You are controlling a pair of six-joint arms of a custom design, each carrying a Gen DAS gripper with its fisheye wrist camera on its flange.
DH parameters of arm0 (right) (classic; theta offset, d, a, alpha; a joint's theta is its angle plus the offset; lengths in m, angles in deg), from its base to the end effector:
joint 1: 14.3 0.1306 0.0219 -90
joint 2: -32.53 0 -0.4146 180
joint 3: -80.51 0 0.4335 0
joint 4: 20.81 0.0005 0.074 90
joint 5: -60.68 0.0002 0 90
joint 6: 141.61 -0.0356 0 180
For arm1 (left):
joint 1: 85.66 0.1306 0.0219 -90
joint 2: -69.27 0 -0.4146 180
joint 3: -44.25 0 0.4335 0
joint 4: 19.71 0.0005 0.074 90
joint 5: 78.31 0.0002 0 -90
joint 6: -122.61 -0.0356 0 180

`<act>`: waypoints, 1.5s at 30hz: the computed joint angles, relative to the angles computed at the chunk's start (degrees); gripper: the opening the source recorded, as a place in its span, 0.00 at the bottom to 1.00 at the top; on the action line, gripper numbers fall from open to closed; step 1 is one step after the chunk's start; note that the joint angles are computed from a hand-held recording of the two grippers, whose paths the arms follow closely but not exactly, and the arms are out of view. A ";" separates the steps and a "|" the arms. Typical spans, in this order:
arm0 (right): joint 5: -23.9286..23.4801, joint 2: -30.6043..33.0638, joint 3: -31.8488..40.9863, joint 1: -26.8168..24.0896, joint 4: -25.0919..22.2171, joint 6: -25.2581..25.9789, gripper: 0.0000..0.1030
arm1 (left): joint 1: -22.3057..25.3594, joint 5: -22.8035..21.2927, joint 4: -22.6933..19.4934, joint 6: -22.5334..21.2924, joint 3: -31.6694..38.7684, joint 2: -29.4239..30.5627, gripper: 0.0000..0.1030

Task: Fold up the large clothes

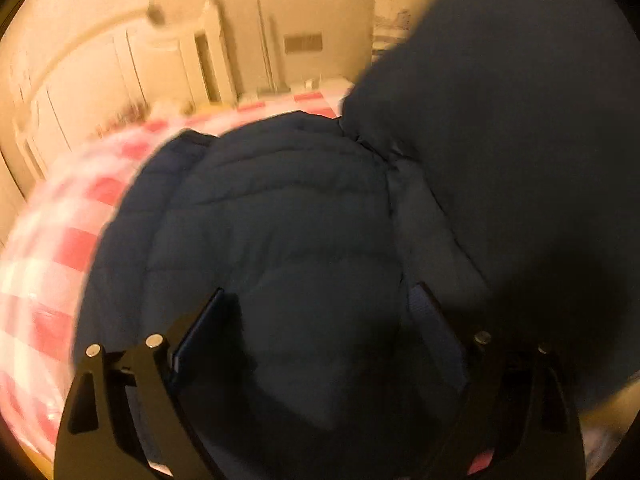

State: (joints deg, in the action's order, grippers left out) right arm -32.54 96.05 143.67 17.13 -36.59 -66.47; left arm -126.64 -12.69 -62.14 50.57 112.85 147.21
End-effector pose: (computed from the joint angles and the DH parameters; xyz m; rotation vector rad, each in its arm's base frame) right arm 0.3198 0.1972 0.4683 -0.3130 1.8711 0.6094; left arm 0.3330 -0.2704 0.3820 0.2980 2.3497 0.0415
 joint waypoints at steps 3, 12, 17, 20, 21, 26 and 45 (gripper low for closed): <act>6.33 3.63 3.21 6.95 -0.90 7.68 0.39 | 3.42 2.62 1.15 1.59 -4.35 -8.16 0.85; 25.31 29.44 20.06 24.24 -16.01 27.43 0.62 | 26.40 6.33 -0.91 3.96 -5.66 -25.22 0.89; 40.92 32.24 13.76 29.86 -2.42 42.46 0.66 | 28.96 11.92 -1.83 -4.70 -1.38 -20.51 0.94; 39.60 31.39 13.36 29.40 -2.75 41.38 0.69 | 27.22 13.59 -2.27 -10.23 5.10 -12.00 0.96; 40.29 31.45 13.38 29.84 -2.57 41.51 0.69 | 25.63 14.07 -2.89 -12.36 8.36 -8.13 0.98; 41.34 30.86 12.93 31.45 -2.21 42.05 0.78 | 19.33 11.86 -4.91 -19.82 17.05 6.28 0.98; 2.43 14.72 6.73 11.76 -11.72 16.70 0.79 | 24.76 19.06 4.34 -10.77 9.02 8.54 0.98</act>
